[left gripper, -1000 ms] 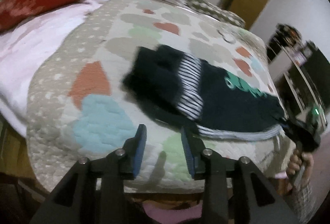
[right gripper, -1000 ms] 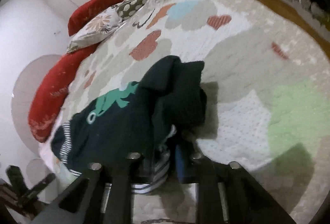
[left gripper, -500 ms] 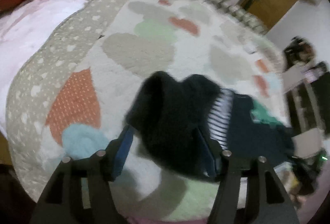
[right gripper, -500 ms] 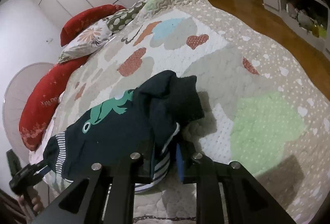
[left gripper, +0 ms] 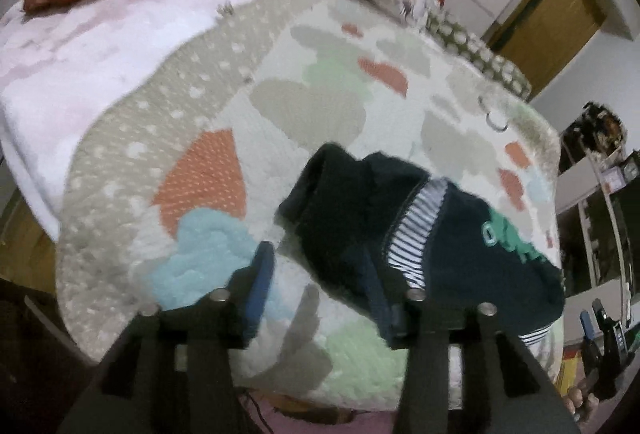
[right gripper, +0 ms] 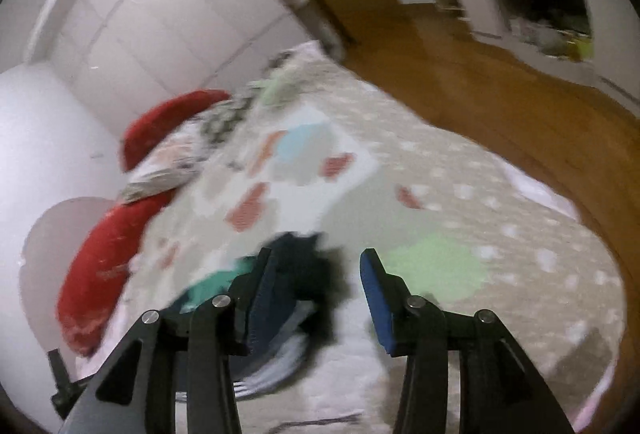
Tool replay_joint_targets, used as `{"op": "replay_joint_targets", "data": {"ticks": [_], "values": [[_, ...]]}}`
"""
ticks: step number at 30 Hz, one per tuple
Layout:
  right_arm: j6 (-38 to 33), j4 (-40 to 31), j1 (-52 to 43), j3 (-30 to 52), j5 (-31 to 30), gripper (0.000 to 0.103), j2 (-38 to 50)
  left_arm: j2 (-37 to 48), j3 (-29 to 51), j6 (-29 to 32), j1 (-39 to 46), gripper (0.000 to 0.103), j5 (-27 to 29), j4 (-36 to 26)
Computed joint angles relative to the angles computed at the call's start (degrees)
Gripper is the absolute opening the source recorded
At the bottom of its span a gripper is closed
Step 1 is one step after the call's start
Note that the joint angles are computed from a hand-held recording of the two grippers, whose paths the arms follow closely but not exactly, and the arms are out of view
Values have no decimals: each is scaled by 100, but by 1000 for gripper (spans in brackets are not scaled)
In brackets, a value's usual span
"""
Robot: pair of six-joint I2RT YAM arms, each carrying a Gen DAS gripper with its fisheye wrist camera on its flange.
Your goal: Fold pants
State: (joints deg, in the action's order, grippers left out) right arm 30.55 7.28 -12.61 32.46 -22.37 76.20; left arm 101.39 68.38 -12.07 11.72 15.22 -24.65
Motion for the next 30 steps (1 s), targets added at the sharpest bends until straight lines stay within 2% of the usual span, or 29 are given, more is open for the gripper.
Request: {"op": "replay_joint_targets", "data": {"ticks": [2, 4, 5, 8, 10, 11, 12, 14, 17, 19, 20, 21, 22, 24, 27, 30], "values": [[116, 336, 160, 80, -650, 48, 217, -173, -116, 75, -11, 49, 90, -19], [194, 572, 476, 268, -1063, 48, 645, -211, -121, 160, -33, 49, 224, -142], [192, 545, 608, 354, -1051, 48, 780, -238, -152, 188, -31, 49, 293, -182], [280, 508, 836, 243, -295, 48, 688, -285, -254, 233, -43, 49, 354, -233], [42, 173, 776, 177, 290, 48, 511, -307, -343, 269, -34, 49, 426, -230], [-89, 86, 636, 97, 376, 48, 454, -294, -374, 270, -47, 49, 445, -208], [-71, 164, 434, -19, 170, 48, 474, -271, -389, 264, -79, 49, 474, -190], [231, 591, -87, -205, -740, 49, 819, -230, -378, 252, -166, 49, 498, -197], [615, 1132, -271, 83, -1655, 49, 1918, -197, -338, 275, -343, 49, 511, -262], [881, 1484, -163, 335, -1924, 40, 2513, -237, -367, 310, -447, 49, 465, -275], [1004, 1616, -90, 452, -2086, 25, 2691, -256, -384, 319, -487, 49, 430, -283], [1171, 1781, -48, 585, -2338, 19, 2929, -269, -395, 322, -504, 49, 410, -290], [1329, 1927, 12, 635, -2388, 18, 3030, -291, -416, 323, -520, 49, 380, -288], [1316, 2021, 84, 477, -2032, 16, 2672, -341, -469, 333, -532, 49, 325, -262], [672, 1418, 274, 230, -1183, 16, 1586, -369, -527, 287, -569, 49, 237, -186], [130, 706, 579, 6, 214, 17, 411, -358, -545, 282, -607, 49, 210, -184]]}}
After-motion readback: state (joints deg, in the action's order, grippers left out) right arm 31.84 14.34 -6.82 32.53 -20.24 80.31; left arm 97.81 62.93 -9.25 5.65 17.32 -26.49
